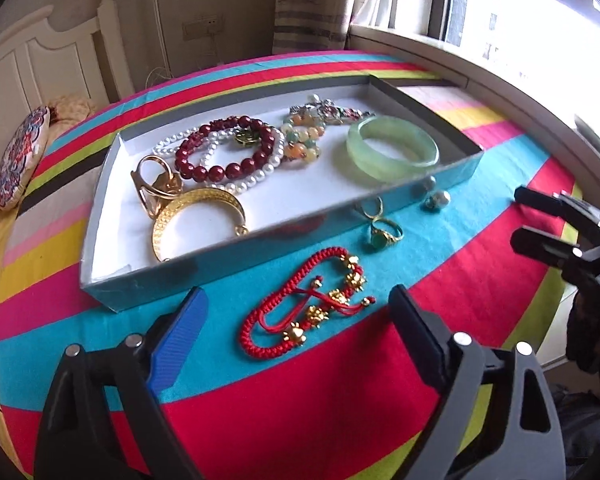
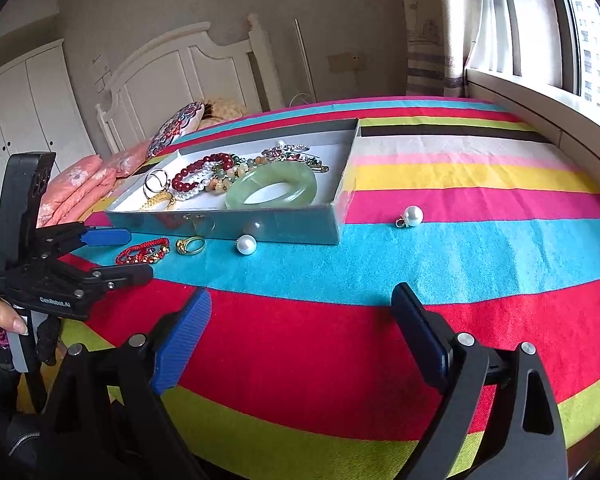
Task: Organize jewelry
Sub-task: 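Grasp the gold ring with the right tool while the left tool grasps the red string bracelet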
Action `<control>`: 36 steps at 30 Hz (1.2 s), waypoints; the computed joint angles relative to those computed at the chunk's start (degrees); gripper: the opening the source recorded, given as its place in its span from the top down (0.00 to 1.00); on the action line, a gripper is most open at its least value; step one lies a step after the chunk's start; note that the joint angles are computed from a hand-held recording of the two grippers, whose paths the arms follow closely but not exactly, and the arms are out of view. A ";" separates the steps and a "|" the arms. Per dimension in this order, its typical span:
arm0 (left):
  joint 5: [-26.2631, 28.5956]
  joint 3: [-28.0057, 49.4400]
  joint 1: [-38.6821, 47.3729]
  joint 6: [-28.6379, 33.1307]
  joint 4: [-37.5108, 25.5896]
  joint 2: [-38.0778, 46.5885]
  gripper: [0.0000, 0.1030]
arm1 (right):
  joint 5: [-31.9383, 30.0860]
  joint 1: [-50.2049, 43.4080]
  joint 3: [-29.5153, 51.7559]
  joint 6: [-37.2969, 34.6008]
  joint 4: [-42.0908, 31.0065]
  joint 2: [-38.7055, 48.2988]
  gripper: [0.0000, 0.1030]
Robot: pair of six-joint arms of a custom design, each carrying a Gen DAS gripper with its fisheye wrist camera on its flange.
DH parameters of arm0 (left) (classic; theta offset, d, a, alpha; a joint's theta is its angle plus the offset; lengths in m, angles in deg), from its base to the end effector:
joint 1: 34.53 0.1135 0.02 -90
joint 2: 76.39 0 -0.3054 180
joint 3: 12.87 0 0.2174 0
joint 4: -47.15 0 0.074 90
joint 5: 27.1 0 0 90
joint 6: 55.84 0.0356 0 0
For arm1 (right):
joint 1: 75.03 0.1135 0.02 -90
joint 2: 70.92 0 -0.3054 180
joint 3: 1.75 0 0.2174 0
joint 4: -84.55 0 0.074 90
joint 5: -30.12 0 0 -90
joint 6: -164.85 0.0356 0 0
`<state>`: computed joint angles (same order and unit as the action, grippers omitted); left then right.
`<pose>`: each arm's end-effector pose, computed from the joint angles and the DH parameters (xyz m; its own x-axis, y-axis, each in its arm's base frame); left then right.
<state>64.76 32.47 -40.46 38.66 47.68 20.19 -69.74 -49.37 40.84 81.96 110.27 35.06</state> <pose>0.2590 -0.0281 0.1626 -0.7577 0.1575 -0.6333 0.1837 0.9827 0.0246 0.2568 0.1301 0.1461 -0.6145 -0.1599 -0.7725 -0.4764 0.8557 0.2018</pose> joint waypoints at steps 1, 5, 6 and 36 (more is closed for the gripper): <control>0.43 -0.11 -0.13 0.20 0.04 -0.05 0.13 | 0.04 0.00 0.05 -0.12 0.06 0.08 0.14; 1.24 -0.41 0.44 -0.03 0.11 -0.39 0.13 | 0.55 0.31 -0.06 -0.30 0.60 0.37 0.13; 2.23 -0.18 1.04 -0.06 -0.29 -0.49 0.13 | 0.78 0.43 -0.07 -0.40 0.59 0.37 0.13; 9.64 -8.73 13.06 -2.34 7.78 -6.57 0.98 | 1.72 11.50 5.95 -1.42 -7.24 -0.86 0.36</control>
